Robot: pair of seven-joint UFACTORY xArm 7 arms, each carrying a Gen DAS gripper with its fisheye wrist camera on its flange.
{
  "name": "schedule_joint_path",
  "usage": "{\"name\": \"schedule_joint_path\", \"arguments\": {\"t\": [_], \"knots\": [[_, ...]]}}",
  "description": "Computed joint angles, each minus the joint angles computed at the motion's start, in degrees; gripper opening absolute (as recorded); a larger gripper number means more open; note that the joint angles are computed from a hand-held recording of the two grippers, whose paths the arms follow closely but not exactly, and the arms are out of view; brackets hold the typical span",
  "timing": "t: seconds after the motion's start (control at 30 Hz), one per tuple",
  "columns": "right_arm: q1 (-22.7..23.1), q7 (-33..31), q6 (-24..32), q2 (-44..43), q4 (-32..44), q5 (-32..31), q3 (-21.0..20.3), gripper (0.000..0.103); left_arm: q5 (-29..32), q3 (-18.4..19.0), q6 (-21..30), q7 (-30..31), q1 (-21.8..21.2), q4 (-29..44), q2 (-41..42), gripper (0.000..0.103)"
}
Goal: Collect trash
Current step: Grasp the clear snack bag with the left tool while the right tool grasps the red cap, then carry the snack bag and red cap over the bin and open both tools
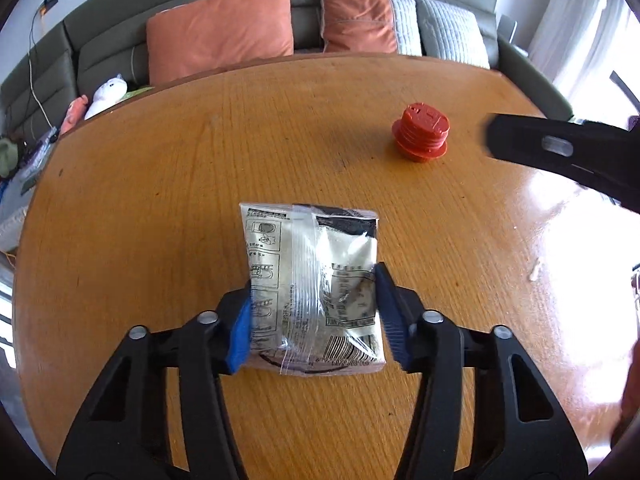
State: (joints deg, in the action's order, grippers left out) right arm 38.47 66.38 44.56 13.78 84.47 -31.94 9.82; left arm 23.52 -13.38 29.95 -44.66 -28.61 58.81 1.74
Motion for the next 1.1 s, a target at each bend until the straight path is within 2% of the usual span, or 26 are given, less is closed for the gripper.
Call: {"name": "schedule_joint_path", "arguments": {"t": [0.07,0.17,0.27,0.33,0.47,0.63,0.87,1.1], "knots": [[0.33,-1.07,1.88,2.98,3.52,-0.55,-0.35,0.075,-2.64,0.09,-1.01,1.47,0.38,-1.37,-1.55,0.044],[1.27,-4.94,6.37,8.69,10.43,-0.18,-1.46,0.066,-3.72,-0.09,-1.34,1.95,0.89,-2.04,-2.61,0.044],[1.74,-8.62,8.75,11.8,13.83,2.03,-2.43,0.047,-4.13,-0.29,-1.57,2.07,1.55,-3.79,-4.71,0.044],[2.36,-8.89,7.52,11.45,12.98,1.58,-3.33,0.037,-4.34,-0.48,-1.29,2.16,2.1,-4.37,-5.6,0.044],[3.33,-7.21,6.21,8.63,9.84,0.79,-3.69,0.037,-3.82,-1.22,-0.58,1.19,3.06,-5.34,-7.59,0.044],[4.06,-5.02,5.82,3.97,6.75,0.19,-1.94,0.037,-3.36,-2.23,0.42,-0.51,4.01,-6.79,-10.73,0.044],[6.23,-2.89,8.56,-0.16,5.91,-1.18,1.54,0.037,-4.8,-3.53,2.28,-0.65,5.33,-10.54,-18.1,0.044],[10.18,-0.5,12.14,-1.24,8.0,-2.95,4.8,0.037,-8.77,-4.45,5.06,0.5,6.08,-17.37,-29.48,0.044]]}}
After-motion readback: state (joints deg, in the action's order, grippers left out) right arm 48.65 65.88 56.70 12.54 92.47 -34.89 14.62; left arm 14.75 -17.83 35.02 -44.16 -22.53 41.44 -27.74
